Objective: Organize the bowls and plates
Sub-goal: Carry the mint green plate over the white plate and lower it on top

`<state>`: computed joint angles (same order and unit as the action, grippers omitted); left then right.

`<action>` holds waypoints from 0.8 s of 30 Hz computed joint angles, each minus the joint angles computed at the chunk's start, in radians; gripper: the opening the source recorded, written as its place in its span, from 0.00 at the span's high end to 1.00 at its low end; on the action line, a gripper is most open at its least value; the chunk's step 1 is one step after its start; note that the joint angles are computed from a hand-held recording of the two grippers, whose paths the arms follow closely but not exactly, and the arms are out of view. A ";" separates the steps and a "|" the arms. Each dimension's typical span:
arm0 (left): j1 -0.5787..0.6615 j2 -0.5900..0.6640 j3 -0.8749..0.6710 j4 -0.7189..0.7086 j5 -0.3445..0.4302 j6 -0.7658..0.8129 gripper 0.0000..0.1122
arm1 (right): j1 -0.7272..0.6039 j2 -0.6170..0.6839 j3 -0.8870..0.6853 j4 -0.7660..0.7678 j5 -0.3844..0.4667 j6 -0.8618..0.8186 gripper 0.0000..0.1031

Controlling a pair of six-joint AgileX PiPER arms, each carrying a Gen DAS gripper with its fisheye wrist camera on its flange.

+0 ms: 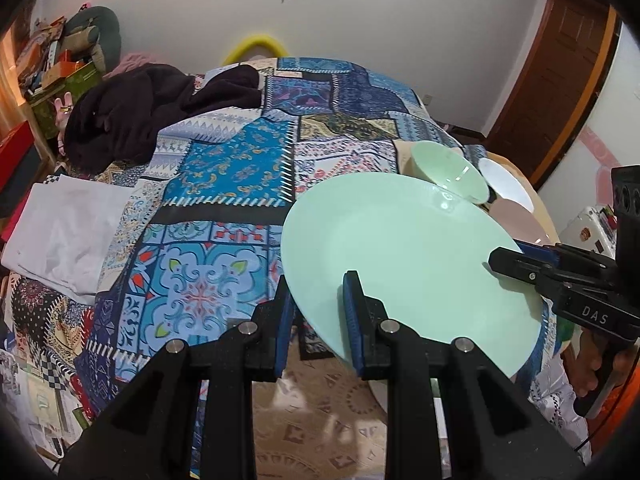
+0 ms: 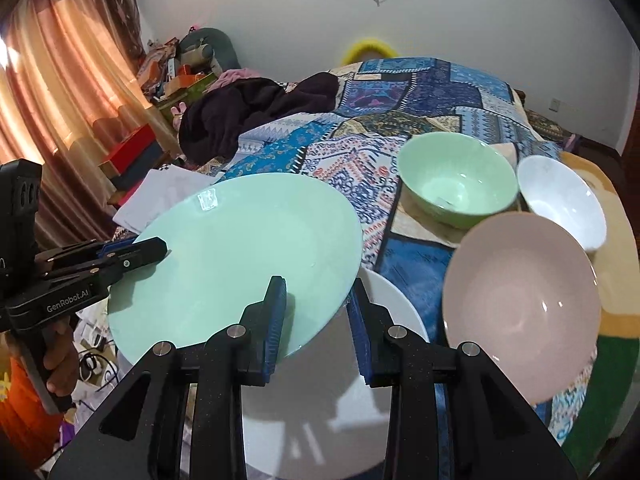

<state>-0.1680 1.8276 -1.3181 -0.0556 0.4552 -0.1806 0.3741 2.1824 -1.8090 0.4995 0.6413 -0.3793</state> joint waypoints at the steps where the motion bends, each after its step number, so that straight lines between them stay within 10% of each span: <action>1: -0.009 -0.003 0.004 0.007 -0.001 -0.008 0.79 | -0.004 -0.006 0.012 0.009 -0.001 -0.008 0.72; 24: -0.114 0.037 0.039 0.015 -0.009 -0.033 0.79 | -0.062 -0.080 0.251 0.092 -0.056 -0.090 0.72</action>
<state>-0.2820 1.8650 -1.2788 -0.0411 0.4466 -0.2138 0.3116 2.1026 -1.5581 0.5918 0.5854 -0.4689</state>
